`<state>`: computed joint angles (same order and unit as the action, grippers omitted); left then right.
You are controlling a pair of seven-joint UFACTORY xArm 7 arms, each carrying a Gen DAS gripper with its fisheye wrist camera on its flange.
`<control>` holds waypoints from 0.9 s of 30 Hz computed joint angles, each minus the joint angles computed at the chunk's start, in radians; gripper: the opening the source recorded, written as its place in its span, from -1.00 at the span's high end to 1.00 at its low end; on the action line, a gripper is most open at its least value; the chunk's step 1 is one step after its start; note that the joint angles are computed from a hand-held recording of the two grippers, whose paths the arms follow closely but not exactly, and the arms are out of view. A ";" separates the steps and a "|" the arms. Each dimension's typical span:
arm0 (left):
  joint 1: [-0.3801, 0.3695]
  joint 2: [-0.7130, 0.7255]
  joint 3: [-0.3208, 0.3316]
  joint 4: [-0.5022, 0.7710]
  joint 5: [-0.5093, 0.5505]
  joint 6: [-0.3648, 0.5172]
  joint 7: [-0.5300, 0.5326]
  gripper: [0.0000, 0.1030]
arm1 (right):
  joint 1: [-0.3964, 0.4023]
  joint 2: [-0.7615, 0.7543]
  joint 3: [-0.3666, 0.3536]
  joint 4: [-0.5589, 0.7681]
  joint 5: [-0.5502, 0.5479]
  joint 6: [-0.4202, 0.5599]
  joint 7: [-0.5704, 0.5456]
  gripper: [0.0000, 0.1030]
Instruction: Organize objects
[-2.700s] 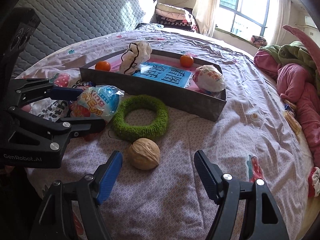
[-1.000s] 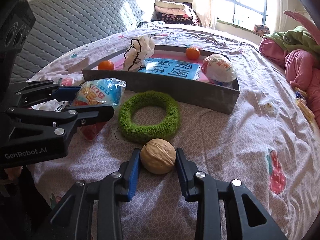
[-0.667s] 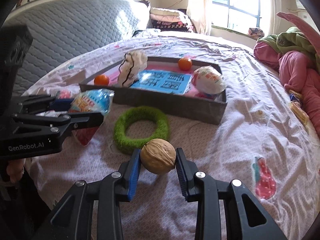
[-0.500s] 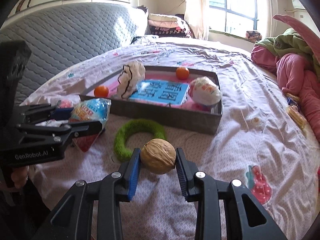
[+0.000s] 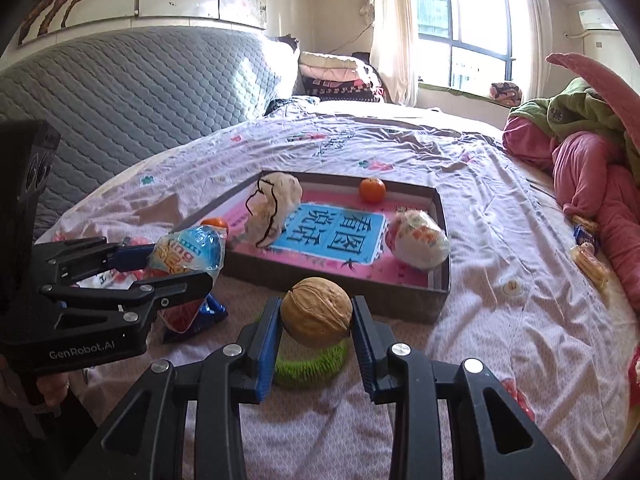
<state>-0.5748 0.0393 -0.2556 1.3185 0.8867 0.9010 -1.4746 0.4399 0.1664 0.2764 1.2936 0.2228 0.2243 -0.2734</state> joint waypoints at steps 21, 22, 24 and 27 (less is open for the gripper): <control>0.032 -0.015 0.001 0.010 0.050 0.026 -0.058 0.00 | 0.021 0.065 -0.016 0.102 -0.087 -0.034 0.106 0.33; 0.032 -0.011 0.002 0.016 0.052 0.031 -0.057 0.00 | 0.019 0.069 -0.013 0.108 -0.084 -0.032 0.108 0.33; 0.032 -0.004 0.006 0.023 0.049 0.029 -0.054 0.00 | 0.019 0.076 -0.012 0.120 -0.084 -0.032 0.119 0.33; 0.032 0.005 0.014 0.032 0.041 0.023 -0.051 0.00 | 0.020 0.087 -0.011 0.134 -0.088 -0.030 0.130 0.33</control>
<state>-0.5426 0.0448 -0.2419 1.3505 0.9277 0.9243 -1.5257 0.4598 0.2533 0.2653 1.4280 0.1350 0.1940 -0.1435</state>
